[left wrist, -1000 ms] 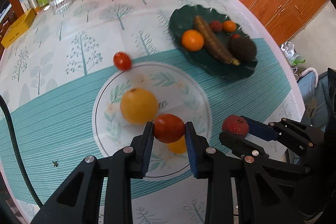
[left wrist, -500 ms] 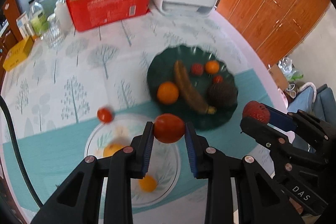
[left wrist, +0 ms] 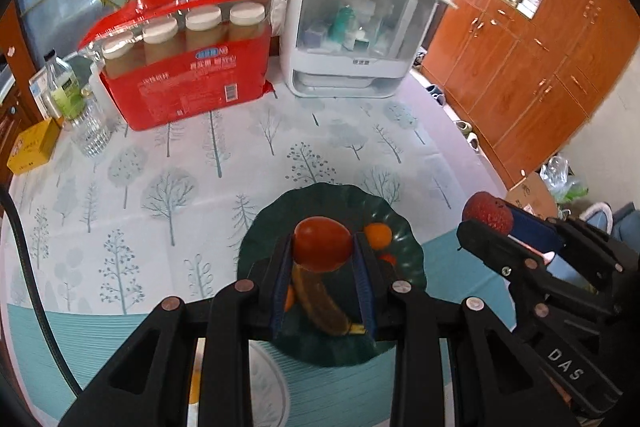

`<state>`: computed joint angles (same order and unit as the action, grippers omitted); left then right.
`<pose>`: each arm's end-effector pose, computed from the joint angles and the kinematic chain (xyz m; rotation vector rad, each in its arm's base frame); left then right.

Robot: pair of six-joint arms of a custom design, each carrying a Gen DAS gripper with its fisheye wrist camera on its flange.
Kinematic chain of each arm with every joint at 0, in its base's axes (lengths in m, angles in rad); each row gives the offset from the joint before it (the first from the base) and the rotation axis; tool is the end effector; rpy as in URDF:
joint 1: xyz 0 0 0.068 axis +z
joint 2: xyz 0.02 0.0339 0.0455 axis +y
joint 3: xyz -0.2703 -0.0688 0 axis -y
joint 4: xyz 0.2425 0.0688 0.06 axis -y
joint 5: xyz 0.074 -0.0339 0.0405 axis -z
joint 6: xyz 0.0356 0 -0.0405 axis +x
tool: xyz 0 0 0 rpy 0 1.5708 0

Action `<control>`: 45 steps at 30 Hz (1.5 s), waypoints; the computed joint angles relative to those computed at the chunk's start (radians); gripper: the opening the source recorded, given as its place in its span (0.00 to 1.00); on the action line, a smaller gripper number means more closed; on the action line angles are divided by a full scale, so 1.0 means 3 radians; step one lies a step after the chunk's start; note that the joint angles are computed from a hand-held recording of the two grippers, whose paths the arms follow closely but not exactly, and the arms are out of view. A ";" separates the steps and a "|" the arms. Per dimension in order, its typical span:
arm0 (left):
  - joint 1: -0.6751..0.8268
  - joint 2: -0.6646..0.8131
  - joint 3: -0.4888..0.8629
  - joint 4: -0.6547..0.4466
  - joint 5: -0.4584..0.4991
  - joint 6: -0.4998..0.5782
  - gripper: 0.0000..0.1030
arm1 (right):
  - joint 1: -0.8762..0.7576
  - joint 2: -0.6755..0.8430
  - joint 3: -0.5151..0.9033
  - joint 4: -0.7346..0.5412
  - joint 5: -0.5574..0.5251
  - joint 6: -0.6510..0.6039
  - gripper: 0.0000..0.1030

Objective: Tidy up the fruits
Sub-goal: 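Carry the cherry tomato and red apple over the green plate, then lower both fruits onto the green plate and open both grippers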

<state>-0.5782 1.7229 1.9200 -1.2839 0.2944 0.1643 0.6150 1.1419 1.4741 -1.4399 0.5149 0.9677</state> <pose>0.2768 -0.1930 0.3913 1.0639 2.4624 -0.5249 0.1442 0.0804 0.4012 0.5817 2.3942 -0.0427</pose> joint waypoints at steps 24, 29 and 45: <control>-0.0486 0.0633 -0.0728 0.0563 -0.0627 -0.0372 0.28 | -0.1458 -0.0172 -0.1707 0.1361 -0.1519 -0.1276 0.31; -0.0493 0.0710 -0.0734 0.0558 -0.0661 -0.0354 0.28 | -0.1549 -0.0102 -0.1809 0.1439 -0.1660 -0.1336 0.31; -0.0453 0.0718 -0.0741 0.0555 -0.0729 -0.0367 0.53 | -0.1689 -0.0099 -0.1876 0.1426 -0.1891 -0.1327 0.32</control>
<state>-0.7141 1.9385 1.6978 -1.1172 0.0756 0.0542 0.1082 1.1123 0.9112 -1.0119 -0.0524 0.5697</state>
